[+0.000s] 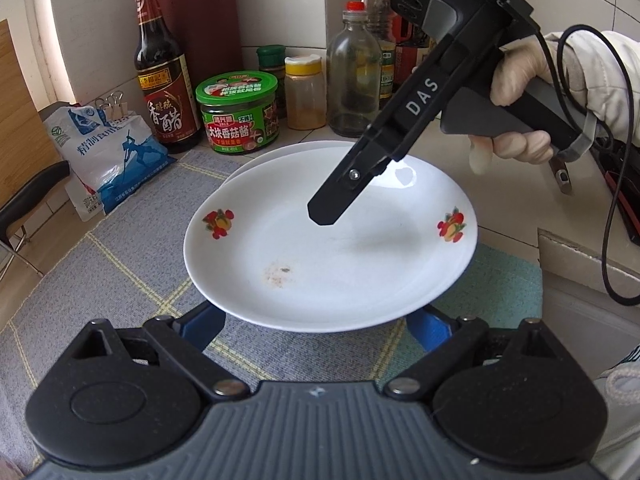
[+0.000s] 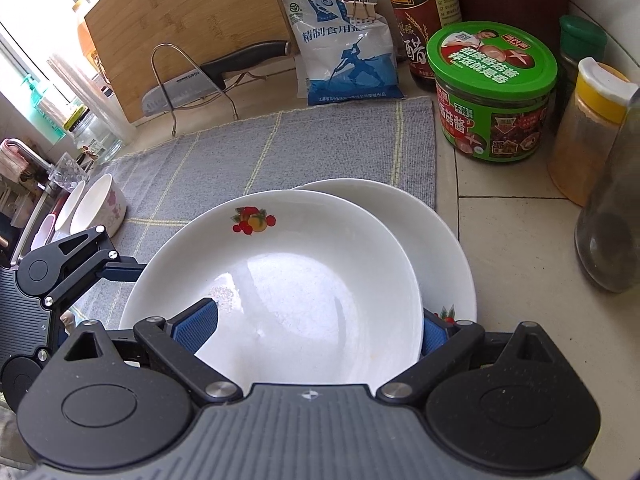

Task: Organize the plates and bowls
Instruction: 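Lower the plate onto the stack and open the right gripper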

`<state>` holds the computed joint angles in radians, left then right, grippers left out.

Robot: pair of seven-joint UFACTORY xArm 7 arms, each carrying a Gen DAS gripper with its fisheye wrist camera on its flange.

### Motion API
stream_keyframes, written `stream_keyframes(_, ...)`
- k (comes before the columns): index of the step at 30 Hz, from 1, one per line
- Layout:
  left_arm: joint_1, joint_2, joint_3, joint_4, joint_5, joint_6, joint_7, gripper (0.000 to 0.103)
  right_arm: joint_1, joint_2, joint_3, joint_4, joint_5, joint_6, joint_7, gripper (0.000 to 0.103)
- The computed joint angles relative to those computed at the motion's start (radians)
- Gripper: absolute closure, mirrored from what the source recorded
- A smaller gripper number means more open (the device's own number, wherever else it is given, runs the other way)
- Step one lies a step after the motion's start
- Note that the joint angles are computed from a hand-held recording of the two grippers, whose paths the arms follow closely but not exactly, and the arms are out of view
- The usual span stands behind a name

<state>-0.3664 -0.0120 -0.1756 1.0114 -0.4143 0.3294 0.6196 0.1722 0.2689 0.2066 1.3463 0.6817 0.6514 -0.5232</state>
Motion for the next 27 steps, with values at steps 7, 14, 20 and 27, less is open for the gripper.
stream_keyframes(7, 0.004, 0.012, -0.001, 0.017, -0.04, 0.015, 0.058, 0.006, 0.001, -0.021, -0.008, -0.024, -0.005, -0.009, 0.019, 0.002)
stream_keyframes(14, 0.012, 0.025, -0.005, 0.032, -0.07, 0.022, 0.094, 0.006, 0.006, -0.057, -0.016, -0.067, -0.01, -0.031, 0.044, 0.001)
stream_keyframes(20, 0.011, 0.027, -0.011, 0.033, -0.119, 0.009, 0.166, 0.006, 0.013, -0.093, -0.024, -0.102, -0.006, -0.058, 0.052, 0.0)
stream_keyframes(27, 0.014, 0.043, -0.018, 0.046, -0.146, 0.009, 0.197, 0.006, 0.035, -0.123, -0.035, -0.132, -0.062, -0.09, 0.1, 0.0)
